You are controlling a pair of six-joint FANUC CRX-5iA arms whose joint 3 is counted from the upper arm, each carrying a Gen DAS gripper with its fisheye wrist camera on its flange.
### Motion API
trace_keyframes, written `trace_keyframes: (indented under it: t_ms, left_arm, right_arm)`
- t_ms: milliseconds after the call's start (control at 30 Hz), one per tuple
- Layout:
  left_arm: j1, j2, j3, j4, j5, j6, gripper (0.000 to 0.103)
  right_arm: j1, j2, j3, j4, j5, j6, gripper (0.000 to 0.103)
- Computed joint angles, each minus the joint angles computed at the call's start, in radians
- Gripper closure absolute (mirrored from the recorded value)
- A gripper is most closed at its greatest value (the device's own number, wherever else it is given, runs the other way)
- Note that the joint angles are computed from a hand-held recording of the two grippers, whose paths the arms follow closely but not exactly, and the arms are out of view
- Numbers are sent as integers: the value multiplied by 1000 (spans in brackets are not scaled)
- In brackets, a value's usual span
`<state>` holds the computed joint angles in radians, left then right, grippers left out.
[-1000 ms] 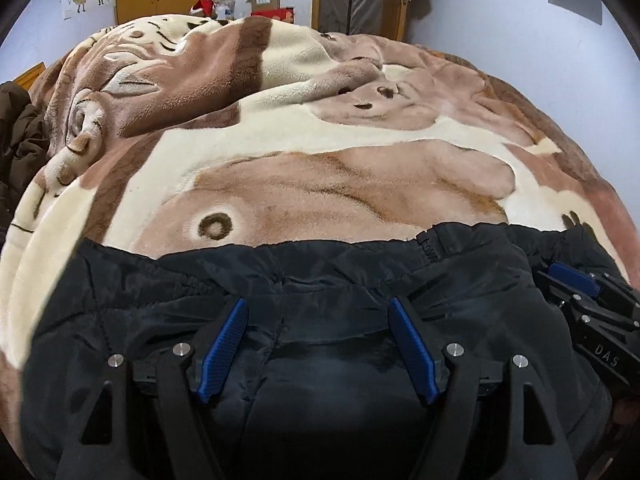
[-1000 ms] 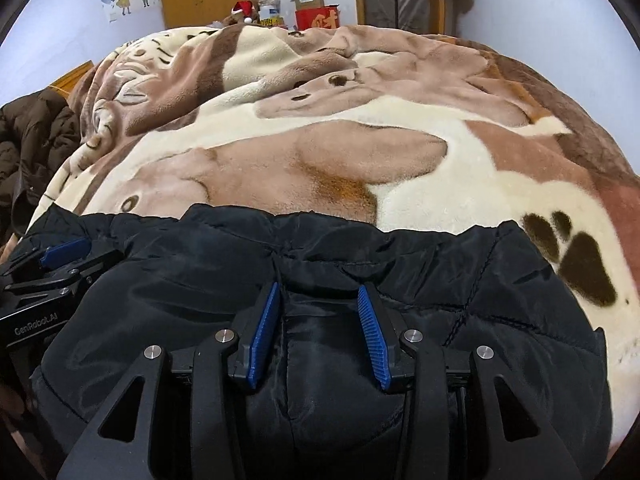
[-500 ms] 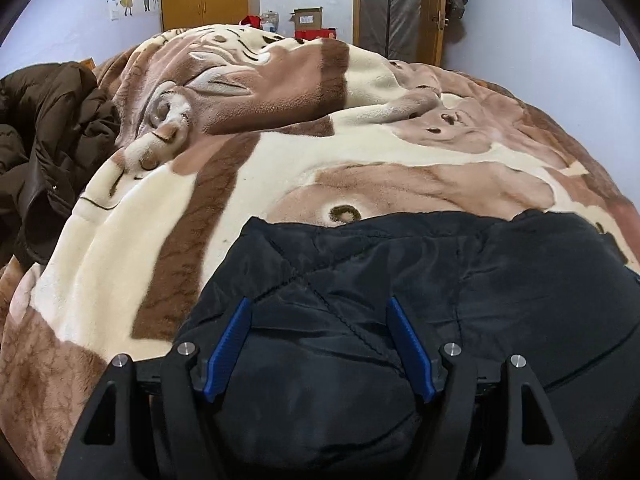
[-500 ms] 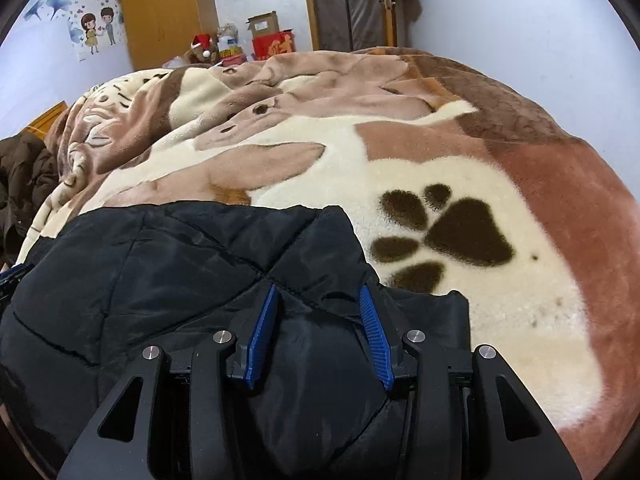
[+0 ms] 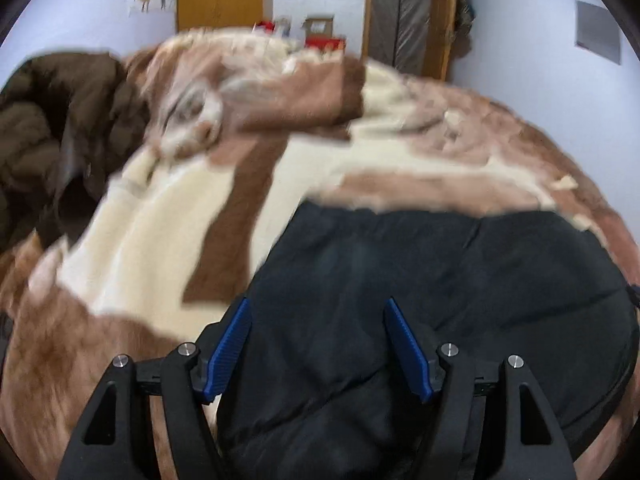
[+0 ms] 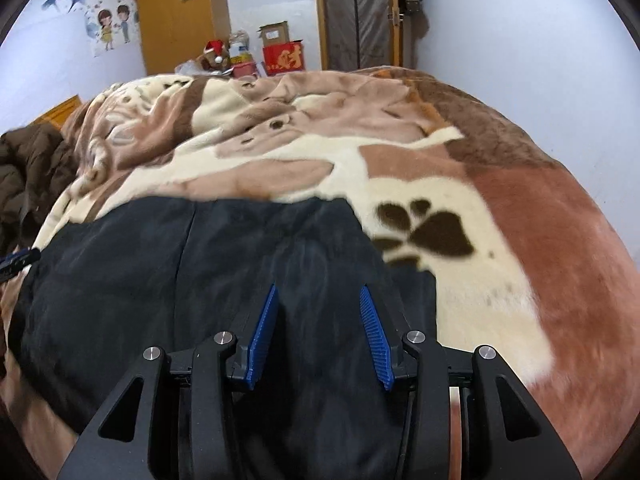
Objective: Fold large clothes
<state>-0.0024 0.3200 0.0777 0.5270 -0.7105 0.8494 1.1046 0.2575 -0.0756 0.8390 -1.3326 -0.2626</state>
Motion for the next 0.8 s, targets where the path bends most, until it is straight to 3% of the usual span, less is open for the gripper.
trace_keyframes:
  t_ms: [133,233,367,433,600,733,800]
  left_arm:
    - [8,23,-44,72,8,-23,30]
    - [-2,24,-40,46,20,-2,30]
    - [2,18,6,-32,-38,79,33]
    - [10,-21,-15,-34,-50,81,35]
    - [34,-151,-150,28,-22,-8,35]
    - [32,-143,-142,-107,-74,84,35]
    - [35,-138,-155,-107,-73,89,35]
  right_arm:
    - [-21,3,-37,-29,54,-28,60]
    - [-33,40,16,-59,26,8,60]
    - [-27,46,60,-94,-18,42,60]
    - [-2,46,99,-91,-81,41,60]
    - [83,22,92,-44,-124,5,60]
    - [82,22,79,-174,-91,6,60]
    - [77,7,48,-184,-51,-13,60]
